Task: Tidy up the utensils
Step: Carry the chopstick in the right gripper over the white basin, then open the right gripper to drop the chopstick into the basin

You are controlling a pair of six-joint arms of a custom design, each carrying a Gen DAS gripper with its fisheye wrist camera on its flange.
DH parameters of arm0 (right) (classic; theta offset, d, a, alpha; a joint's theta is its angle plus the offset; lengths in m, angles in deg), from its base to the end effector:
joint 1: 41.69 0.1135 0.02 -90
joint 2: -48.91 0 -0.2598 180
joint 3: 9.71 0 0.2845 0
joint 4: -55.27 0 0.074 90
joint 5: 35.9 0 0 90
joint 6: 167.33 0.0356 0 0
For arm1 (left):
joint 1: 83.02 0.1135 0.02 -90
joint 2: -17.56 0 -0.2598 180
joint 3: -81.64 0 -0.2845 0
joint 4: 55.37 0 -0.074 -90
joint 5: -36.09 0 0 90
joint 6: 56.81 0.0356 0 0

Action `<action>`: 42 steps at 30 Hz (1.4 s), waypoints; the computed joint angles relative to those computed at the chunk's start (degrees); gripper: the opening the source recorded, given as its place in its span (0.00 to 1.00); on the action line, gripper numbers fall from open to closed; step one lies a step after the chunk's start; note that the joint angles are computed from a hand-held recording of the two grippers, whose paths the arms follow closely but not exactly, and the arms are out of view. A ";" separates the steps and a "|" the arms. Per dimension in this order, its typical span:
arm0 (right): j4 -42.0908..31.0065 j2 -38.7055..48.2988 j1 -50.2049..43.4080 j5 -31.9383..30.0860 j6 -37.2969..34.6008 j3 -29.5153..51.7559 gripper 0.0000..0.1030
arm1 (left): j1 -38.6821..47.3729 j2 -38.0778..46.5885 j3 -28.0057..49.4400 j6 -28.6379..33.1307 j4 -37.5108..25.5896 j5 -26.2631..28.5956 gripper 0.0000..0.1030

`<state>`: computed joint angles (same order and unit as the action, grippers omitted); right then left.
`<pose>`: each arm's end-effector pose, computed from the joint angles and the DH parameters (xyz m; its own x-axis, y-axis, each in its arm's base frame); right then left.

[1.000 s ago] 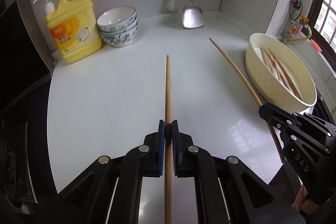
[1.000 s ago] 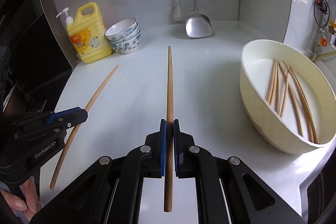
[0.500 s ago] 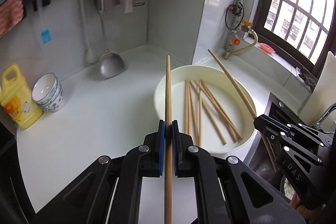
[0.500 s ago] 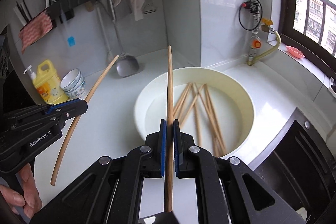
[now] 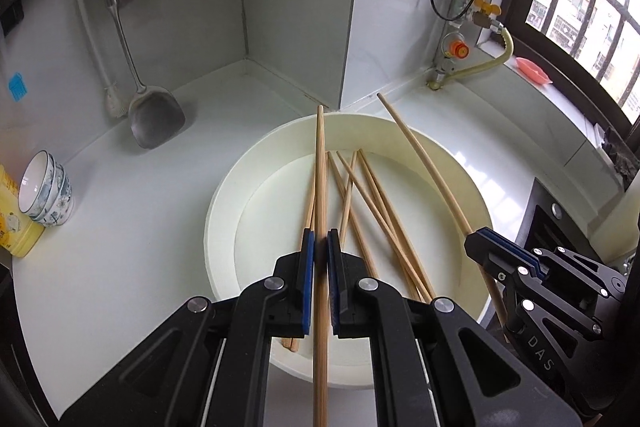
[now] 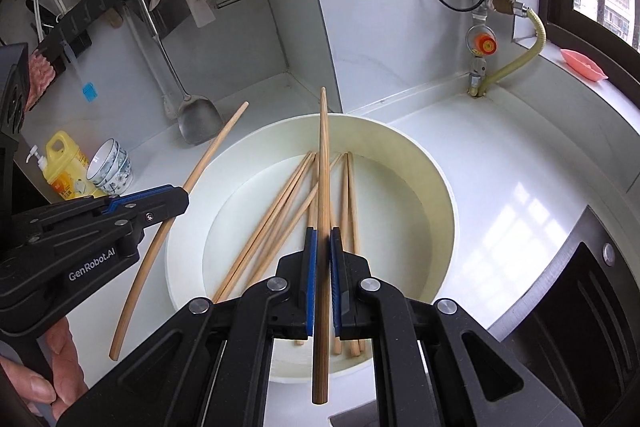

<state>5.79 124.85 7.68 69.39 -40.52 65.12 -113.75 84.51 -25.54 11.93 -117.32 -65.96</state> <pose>0.2091 0.2292 0.2763 -0.7761 -0.0170 -0.6304 -0.1974 0.9559 0.2173 0.2290 -0.1275 0.2914 -0.8096 0.0688 -0.5829 0.1138 0.9927 -0.0409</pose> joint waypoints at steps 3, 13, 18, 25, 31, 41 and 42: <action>0.17 2.10 -0.88 -0.09 1.29 0.91 0.06 | 1.27 2.73 0.75 2.29 1.51 0.77 0.07; -0.46 8.01 -2.67 -1.72 1.88 3.59 0.06 | 4.58 8.55 1.15 5.90 4.77 3.48 0.07; -0.08 10.43 -3.77 -2.95 1.77 4.36 0.06 | 5.55 11.68 1.95 6.58 5.59 4.18 0.07; -1.35 12.63 -4.69 -3.46 1.60 6.49 0.07 | 6.41 13.88 3.09 7.25 5.31 3.69 0.23; -3.22 9.92 -4.91 -1.63 2.45 6.14 0.26 | 6.65 11.00 2.85 6.42 4.42 0.84 0.74; -5.78 6.31 -3.20 -2.09 5.42 5.85 0.48 | 7.29 7.69 3.15 4.34 -1.42 -0.51 0.92; -6.18 6.26 -2.96 -1.99 5.72 6.18 0.49 | 7.28 7.00 3.08 4.32 -1.99 -0.44 0.92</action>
